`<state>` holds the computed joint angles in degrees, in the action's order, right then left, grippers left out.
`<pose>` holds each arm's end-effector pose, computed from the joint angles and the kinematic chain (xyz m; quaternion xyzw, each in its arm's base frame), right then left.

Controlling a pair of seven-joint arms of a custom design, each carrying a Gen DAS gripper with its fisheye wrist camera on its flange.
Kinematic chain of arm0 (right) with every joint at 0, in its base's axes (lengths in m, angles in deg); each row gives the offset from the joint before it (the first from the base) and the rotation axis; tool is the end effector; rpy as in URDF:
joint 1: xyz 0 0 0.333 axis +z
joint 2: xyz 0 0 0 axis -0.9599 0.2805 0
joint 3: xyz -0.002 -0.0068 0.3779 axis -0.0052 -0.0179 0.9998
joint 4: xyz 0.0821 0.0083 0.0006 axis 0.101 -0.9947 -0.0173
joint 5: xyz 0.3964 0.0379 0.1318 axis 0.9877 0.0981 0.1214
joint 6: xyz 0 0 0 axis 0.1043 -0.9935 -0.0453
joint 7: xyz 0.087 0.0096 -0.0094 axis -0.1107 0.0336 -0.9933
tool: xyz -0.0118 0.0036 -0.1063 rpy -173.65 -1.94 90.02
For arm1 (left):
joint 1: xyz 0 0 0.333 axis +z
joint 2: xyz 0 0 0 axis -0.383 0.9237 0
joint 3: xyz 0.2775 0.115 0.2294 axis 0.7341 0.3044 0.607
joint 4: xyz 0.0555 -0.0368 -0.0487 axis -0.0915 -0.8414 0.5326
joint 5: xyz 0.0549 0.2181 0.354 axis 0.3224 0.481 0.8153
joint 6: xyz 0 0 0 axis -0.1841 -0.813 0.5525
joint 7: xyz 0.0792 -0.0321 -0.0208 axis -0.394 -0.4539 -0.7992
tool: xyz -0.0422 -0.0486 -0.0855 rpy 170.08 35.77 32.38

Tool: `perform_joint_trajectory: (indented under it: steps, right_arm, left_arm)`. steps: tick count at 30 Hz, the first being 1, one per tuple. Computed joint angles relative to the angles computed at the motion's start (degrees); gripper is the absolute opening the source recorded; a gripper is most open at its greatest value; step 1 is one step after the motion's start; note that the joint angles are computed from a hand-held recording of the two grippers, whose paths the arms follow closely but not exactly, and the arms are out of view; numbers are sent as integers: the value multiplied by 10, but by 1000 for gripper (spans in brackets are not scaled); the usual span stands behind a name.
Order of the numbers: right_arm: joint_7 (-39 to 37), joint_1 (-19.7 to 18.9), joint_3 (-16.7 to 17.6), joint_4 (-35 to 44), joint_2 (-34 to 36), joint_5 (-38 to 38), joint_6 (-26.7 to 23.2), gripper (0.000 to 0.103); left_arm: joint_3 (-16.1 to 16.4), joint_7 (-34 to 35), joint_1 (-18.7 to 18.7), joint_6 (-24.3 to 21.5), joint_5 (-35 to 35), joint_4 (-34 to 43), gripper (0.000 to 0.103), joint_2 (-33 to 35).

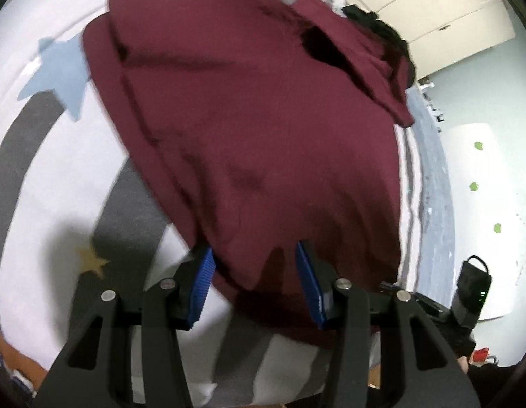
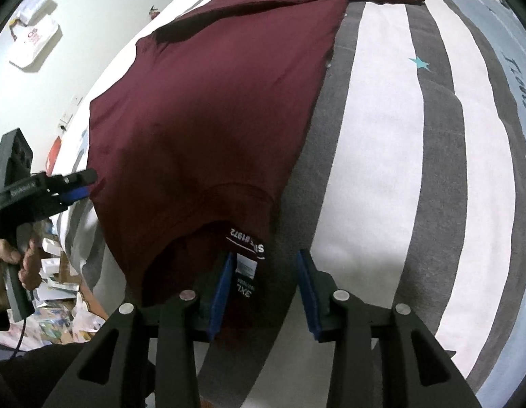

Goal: Fold clothes

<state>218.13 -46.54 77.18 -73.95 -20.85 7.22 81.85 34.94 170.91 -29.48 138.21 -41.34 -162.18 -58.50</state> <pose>0.3303 0.2358 0.4137 -0.5947 0.7784 -0.0054 0.2012 0.5023 -0.1397 0.4375 0.6132 -0.7306 0.2634 0.1446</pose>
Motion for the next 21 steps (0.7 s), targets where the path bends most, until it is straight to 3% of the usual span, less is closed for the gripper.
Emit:
perform_joint_trajectory:
  steps: [4, 6, 7, 8, 9, 10, 16, 21]
  right_arm:
    - [10, -4, 5, 7, 10, -4, 0, 35]
    - [8, -1, 3, 8, 12, -3, 3, 34]
    - [6, 1, 2, 8, 13, -2, 5, 34]
    - [-2, 9, -5, 8, 15, 9, 14, 25]
    - [-33, 35, -30, 1, 14, 43, 31, 10]
    - [-55, 51, -44, -4, 11, 66, 38, 9]
    - [-98, 70, -55, -18, -16, 119, 43, 4]
    - [-109, 69, -56, -24, -25, 145, 28, 2]
  left_arm:
    - [-5, 28, -8, -14, -23, 12, 41, 15]
    - [-8, 35, -8, -16, -27, 14, 16, 21]
    - [-9, 35, -7, -10, -20, 12, 10, 20]
    - [-8, 36, -5, -13, -17, 12, 3, 17]
    - [-5, 41, -3, -20, -26, 13, 3, 15]
    - [-3, 44, -2, -26, -34, 12, 3, 13]
    - [5, 59, 1, -63, -50, 9, 3, -13]
    - [10, 51, 3, -81, -38, -6, 3, -26]
